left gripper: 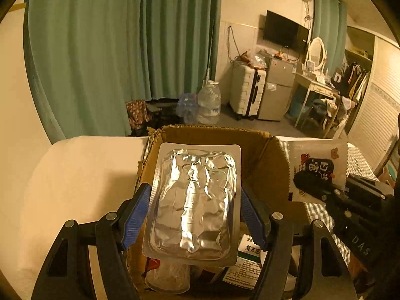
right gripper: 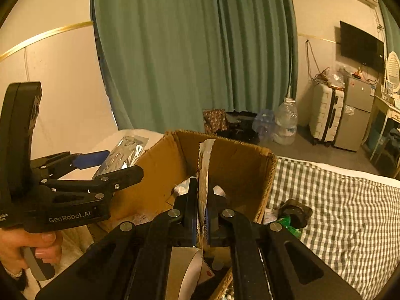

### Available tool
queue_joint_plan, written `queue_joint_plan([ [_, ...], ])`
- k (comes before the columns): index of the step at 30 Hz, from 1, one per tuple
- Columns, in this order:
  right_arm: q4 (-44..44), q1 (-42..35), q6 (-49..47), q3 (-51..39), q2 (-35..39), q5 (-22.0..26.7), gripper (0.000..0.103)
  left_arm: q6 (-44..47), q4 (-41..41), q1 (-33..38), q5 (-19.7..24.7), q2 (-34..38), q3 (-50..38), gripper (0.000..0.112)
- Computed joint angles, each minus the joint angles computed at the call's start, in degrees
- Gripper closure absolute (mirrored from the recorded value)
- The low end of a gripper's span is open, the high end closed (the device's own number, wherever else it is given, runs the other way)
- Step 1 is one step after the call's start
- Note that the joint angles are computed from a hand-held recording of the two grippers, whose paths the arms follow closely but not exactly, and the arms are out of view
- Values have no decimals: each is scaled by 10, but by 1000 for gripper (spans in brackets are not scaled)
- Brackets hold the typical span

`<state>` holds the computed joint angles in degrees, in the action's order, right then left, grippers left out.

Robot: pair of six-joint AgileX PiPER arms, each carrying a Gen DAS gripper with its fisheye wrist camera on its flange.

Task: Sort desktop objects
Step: 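Open both grippers to drop the foil pack and sachet into the box, then withdraw both grippers from the cardboard box back over the bed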

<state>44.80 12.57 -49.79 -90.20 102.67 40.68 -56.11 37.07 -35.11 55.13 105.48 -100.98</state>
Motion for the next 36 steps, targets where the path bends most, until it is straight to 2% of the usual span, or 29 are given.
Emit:
queue_joint_plan([
  [4, -11, 5, 2, -20, 26, 1, 99, 1, -13, 13, -2, 5, 4, 38],
  [6, -6, 2, -8, -13, 25, -6, 96, -5, -14, 15, -2, 3, 5, 33],
  [7, -6, 4, -7, -13, 26, -13, 83, -12, -10, 14, -3, 0, 9, 31],
  [8, 2, 1, -13, -12, 26, -12, 64, -19, -5, 13, -5, -4, 14, 31],
  [10, 27, -5, -28, -8, 23, -10, 49, -33, 6, 8, -8, -14, 20, 31],
  [15, 30, -10, -34, -1, 5, -16, 49, -72, 45, 0, -14, -43, 43, 28],
  [19, 45, -27, -35, 3, -18, -17, 48, -105, 83, -19, 5, -50, 32, 27],
  [21, 49, -38, -34, 3, -32, -13, 42, -121, 104, -29, 15, -56, 30, 21],
  [28, 69, -91, -25, 0, -86, 11, 21, -151, 163, -77, 31, -76, 25, 10],
  [29, 66, -95, -19, 1, -94, 11, 15, -159, 178, -88, 35, -77, 25, 9],
  [34, 72, -144, -36, 8, -131, 31, 1, -164, 201, -120, 59, -67, 3, 9],
  [36, 62, -160, -36, 8, -142, 36, 1, -171, 205, -130, 65, -63, -1, 9],
])
